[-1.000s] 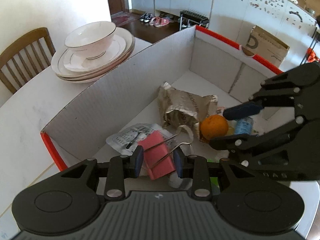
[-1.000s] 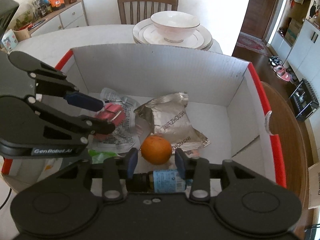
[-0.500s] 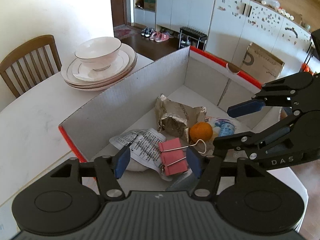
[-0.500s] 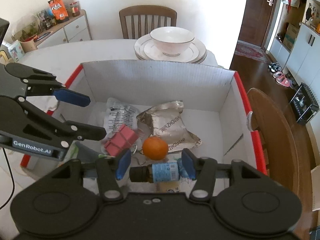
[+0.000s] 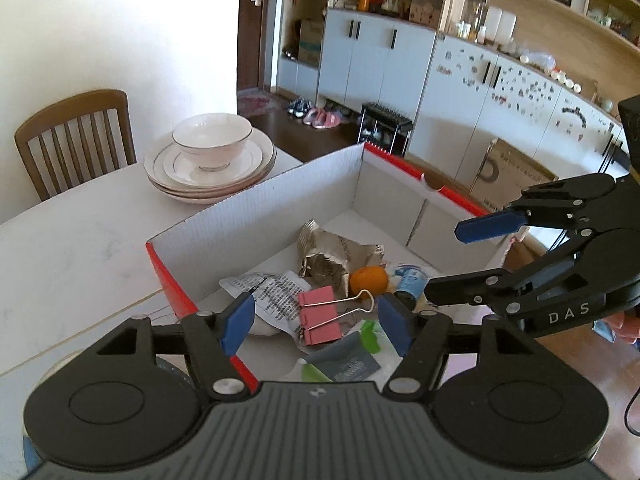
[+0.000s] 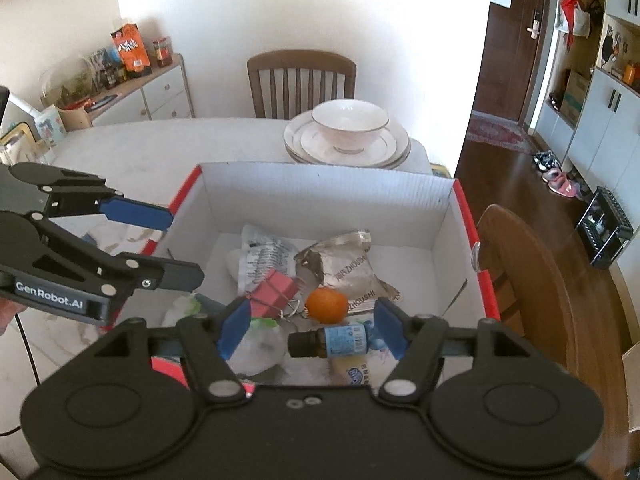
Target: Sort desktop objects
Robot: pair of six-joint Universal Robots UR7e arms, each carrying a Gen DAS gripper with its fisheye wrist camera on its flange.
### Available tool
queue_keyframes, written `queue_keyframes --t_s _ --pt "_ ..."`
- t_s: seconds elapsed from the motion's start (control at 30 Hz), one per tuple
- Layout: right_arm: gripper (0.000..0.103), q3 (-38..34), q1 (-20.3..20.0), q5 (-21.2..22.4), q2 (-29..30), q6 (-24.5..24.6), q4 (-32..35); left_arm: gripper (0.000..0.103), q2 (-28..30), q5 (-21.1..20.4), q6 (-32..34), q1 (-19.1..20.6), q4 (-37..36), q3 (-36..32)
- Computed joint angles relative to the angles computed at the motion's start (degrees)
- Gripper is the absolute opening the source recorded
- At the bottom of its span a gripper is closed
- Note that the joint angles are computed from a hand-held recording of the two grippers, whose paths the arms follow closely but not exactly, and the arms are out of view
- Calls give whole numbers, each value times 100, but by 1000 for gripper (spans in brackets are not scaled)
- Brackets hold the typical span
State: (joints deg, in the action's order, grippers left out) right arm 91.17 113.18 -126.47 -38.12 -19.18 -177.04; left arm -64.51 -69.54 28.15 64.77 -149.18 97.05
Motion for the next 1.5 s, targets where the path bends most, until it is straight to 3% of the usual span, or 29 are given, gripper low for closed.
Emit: queue_keyframes --t_s 0.47,0.6,0.77,1.07,1.5 --pt "90 555 192 -5 -70 -217 -1282 85 -480 -42 -108 -51 -472 631" --pt "97 678 230 -20 -68 -177 -1605 103 -594 -26 -184 -79 -605 795" --pt "102 835 276 11 -57 -135 -2048 103 -764 -111 -175 -129 -846 1019" --pt "103 1111 342 100 -42 65 -2634 103 -1072 -42 -237 -235 -1156 1373" --pt "103 1281 576 -106 75 66 -2984 103 -1346 38 -190 -342 -1401 1685"
